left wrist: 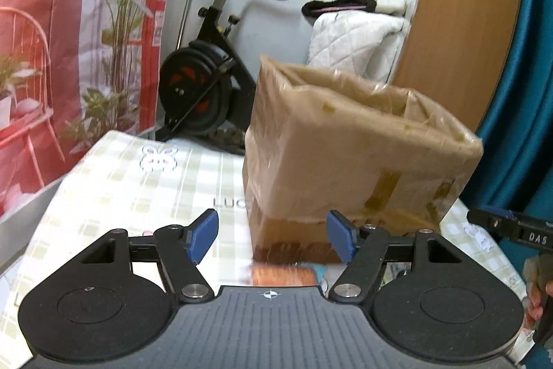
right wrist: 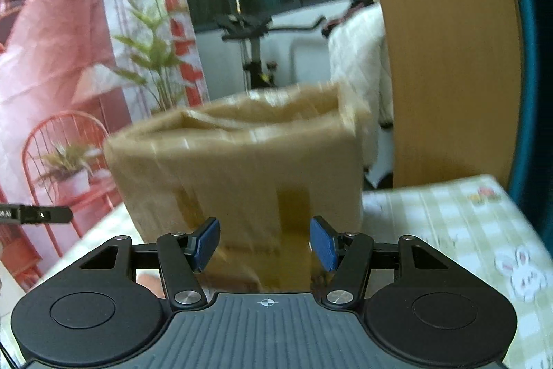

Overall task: Organize snacks
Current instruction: 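Lower the right tool and grasp the clear packet with dark round snack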

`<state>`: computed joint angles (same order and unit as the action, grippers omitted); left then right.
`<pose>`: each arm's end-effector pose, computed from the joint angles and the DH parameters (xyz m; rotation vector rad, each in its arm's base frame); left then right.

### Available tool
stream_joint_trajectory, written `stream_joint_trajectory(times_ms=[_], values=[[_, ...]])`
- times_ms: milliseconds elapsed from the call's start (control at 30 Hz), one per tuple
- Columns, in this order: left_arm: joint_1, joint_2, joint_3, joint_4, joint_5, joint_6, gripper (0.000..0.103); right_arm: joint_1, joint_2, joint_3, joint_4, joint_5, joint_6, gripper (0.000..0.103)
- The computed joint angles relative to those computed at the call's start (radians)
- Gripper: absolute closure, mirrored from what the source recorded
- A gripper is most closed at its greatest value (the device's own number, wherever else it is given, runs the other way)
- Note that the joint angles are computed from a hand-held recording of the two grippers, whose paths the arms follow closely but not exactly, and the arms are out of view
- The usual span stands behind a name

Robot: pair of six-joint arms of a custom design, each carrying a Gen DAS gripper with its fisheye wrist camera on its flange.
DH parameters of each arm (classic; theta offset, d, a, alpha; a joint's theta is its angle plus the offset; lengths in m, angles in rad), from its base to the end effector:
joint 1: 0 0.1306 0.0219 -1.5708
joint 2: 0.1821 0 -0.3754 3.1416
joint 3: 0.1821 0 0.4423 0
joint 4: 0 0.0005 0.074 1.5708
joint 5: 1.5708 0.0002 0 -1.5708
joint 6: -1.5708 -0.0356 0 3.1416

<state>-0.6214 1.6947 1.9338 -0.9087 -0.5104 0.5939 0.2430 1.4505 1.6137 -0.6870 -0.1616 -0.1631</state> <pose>0.5359 -0.3629 0.5279 -0.2394 2.1326 -0.1321 0.5577 0.1436 0.5224 -0.1829 2.1061 0.4133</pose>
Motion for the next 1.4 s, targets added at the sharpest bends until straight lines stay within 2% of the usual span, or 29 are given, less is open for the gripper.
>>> stream_joint_trajectory(times_ms=[300, 500, 600, 667, 833, 1167, 1267, 1400], values=[[-0.010, 0.025, -0.027, -0.016, -0.041, 0.036, 0.032, 0.002, 0.058, -0.039, -0.100, 0.020, -0.021, 0.048], [-0.004, 0.019, -0.062, -0.017, -0.038, 0.087, 0.032, 0.011, 0.138, 0.002, -0.179, -0.002, -0.020, 0.047], [-0.010, 0.010, -0.091, -0.007, -0.053, 0.128, 0.031, 0.015, 0.165, 0.022, -0.197, -0.002, 0.012, 0.045], [-0.012, 0.005, -0.103, -0.005, -0.055, 0.159, 0.026, 0.020, 0.167, 0.017, -0.185, 0.003, 0.044, 0.045], [-0.008, 0.010, -0.105, -0.012, -0.042, 0.183, 0.025, 0.013, 0.170, 0.014, -0.159, -0.030, 0.101, 0.060], [-0.002, 0.050, -0.033, -0.043, -0.033, 0.147, 0.020, -0.010, 0.071, -0.152, 0.026, -0.041, 0.053, 0.061], [-0.009, 0.054, -0.034, -0.042, -0.057, 0.133, 0.019, -0.017, 0.064, -0.158, 0.029, -0.049, 0.054, 0.061], [-0.019, 0.052, -0.058, -0.045, -0.078, 0.177, 0.018, -0.016, 0.071, -0.153, 0.029, -0.070, 0.077, 0.061]])
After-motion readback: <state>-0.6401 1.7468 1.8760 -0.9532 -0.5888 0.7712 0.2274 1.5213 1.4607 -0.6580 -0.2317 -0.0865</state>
